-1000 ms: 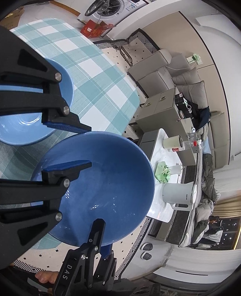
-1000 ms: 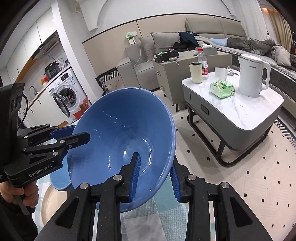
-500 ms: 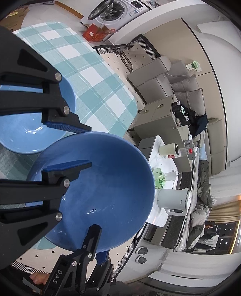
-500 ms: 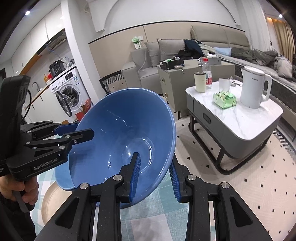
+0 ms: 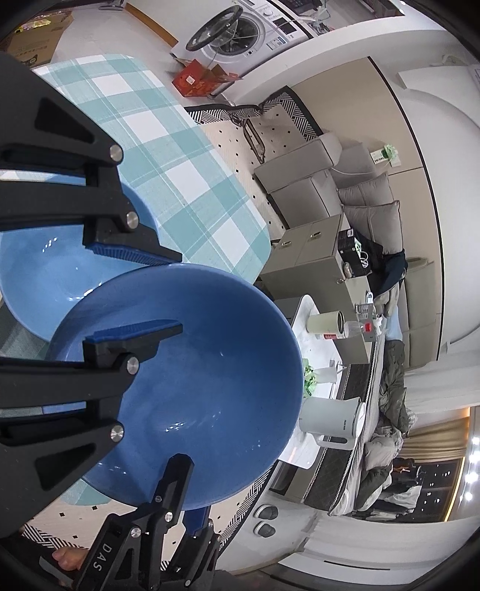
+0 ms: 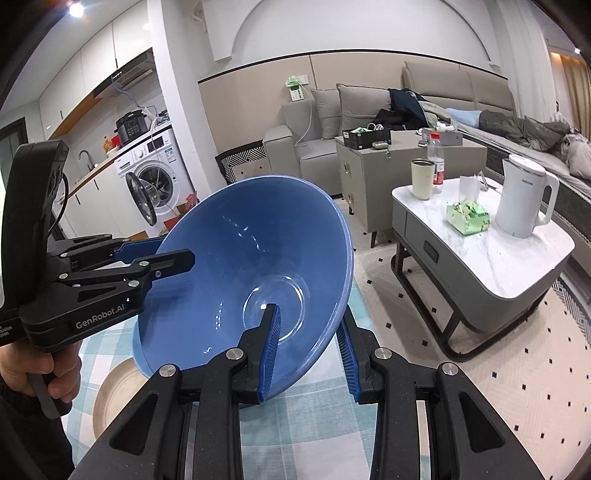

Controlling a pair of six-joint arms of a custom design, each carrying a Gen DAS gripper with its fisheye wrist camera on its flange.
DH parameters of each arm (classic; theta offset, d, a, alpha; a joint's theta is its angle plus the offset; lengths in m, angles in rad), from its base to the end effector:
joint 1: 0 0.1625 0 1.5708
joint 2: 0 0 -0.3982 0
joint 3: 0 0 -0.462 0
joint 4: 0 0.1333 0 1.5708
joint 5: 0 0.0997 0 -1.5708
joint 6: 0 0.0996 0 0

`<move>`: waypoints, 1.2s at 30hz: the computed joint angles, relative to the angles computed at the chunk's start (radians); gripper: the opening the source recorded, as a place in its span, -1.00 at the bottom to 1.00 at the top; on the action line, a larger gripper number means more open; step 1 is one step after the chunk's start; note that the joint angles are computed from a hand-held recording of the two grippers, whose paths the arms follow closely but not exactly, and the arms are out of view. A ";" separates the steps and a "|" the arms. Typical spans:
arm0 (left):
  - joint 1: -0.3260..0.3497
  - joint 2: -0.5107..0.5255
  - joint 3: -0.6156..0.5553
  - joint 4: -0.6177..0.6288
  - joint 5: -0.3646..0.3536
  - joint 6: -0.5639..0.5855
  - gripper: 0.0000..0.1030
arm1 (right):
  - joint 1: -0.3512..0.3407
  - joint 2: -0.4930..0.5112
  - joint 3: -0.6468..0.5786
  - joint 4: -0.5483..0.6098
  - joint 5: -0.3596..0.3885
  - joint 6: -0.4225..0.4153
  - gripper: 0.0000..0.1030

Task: Organize plates and bowls
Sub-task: 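Carry the held blue bowl over the nested blue bowls with both grippers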

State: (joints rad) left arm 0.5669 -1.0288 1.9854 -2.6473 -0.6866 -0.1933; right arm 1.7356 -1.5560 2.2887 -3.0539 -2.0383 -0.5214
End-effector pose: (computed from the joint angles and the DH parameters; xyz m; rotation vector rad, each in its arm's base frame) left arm -0.3748 -0.4879 0.0753 0.8721 2.2033 -0.7492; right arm 0.1664 -0.4618 0.2546 0.6035 -2.3676 0.8402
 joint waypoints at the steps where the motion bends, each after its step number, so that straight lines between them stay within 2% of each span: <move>1: 0.001 -0.006 0.005 0.002 0.002 -0.004 -0.45 | 0.006 0.008 -0.004 0.001 -0.005 0.000 -0.37; 16: 0.011 -0.127 0.098 0.041 0.053 -0.082 -0.45 | 0.083 0.130 -0.060 0.020 -0.051 0.003 -0.37; 36: 0.040 -0.246 0.206 0.075 0.078 -0.176 -0.45 | 0.127 0.246 -0.087 0.032 -0.069 0.001 -0.37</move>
